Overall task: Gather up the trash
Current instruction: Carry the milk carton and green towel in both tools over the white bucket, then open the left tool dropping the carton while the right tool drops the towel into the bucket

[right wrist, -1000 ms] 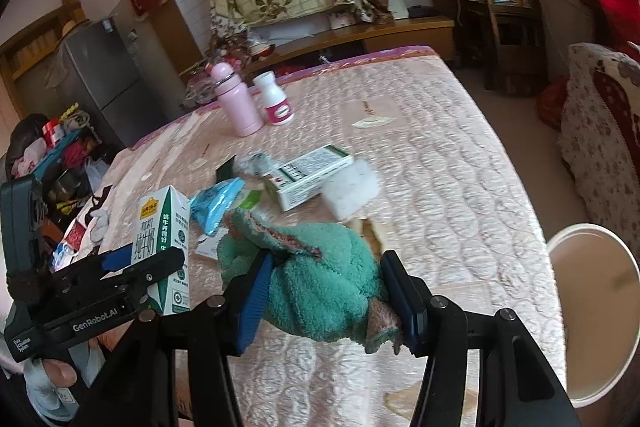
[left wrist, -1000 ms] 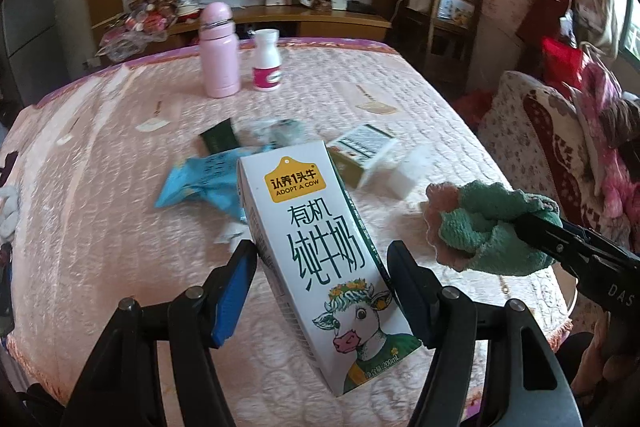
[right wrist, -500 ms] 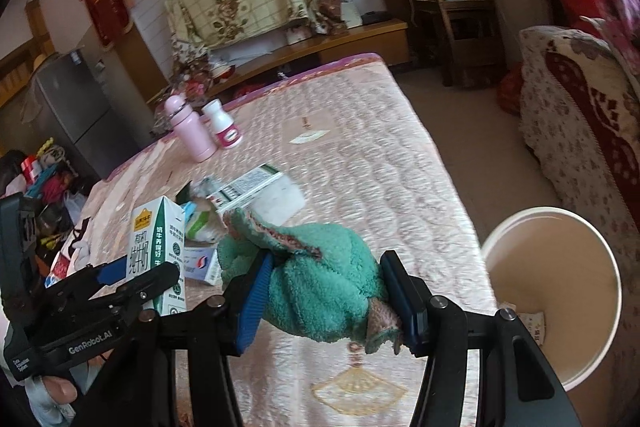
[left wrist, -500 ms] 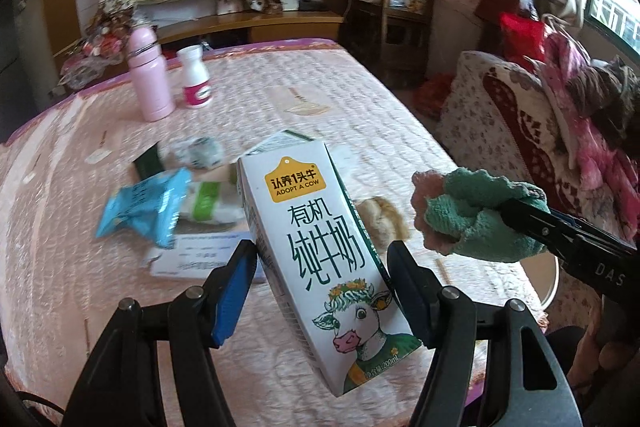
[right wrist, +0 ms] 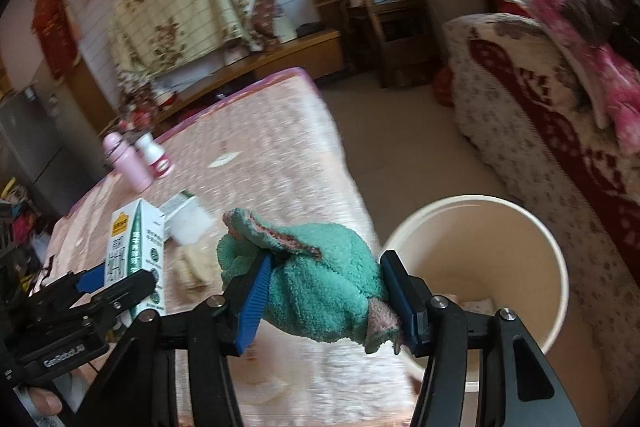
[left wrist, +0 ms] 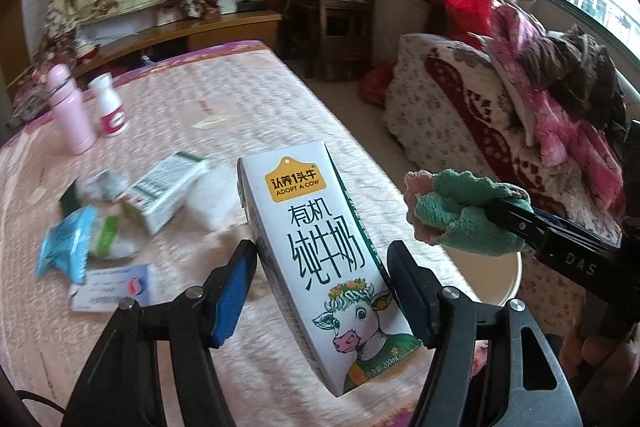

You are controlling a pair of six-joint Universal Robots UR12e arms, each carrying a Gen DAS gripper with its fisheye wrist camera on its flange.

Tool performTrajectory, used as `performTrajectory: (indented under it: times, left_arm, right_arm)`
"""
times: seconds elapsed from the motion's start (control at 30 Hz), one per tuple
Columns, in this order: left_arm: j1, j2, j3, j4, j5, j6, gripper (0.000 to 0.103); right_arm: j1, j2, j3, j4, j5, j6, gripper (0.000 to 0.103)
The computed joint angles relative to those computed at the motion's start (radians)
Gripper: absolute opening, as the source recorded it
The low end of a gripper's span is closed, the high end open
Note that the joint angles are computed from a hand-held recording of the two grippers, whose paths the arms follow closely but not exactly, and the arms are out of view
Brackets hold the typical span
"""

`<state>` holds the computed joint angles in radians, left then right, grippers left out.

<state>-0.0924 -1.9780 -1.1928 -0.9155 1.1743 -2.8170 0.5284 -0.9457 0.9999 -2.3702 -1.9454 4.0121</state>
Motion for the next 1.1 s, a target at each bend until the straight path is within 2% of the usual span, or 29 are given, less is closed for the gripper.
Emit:
performTrajectory:
  times: [0.27, 0.63, 0.83, 1.0, 1.1]
  left_arm:
    - [-0.045, -0.031, 0.05, -0.063, -0.039, 0.039, 0.069]
    - [-0.09, -0.077, 0.103, -0.157, -0.08, 0.061, 0.069]
    - [-0.101, -0.096, 0.122, -0.183, -0.111, 0.073, 0.069]
    - [-0.101, -0.109, 0.136, -0.204, -0.14, 0.08, 0.069]
    - [-0.099, -0.116, 0.144, -0.225, -0.161, 0.087, 0.074]
  right_arm:
    - [-0.025, -0.069, 0.119, 0.016, -0.025, 0.094, 0.058]
    - [-0.049, -0.106, 0.192, 0.07, -0.034, 0.204, 0.059]
    - [-0.06, -0.117, 0.219, 0.083, -0.027, 0.248, 0.06]
    - [-0.065, -0.117, 0.219, 0.129, -0.039, 0.299, 0.061]
    - [-0.071, -0.122, 0.233, 0.119, -0.022, 0.333, 0.064]
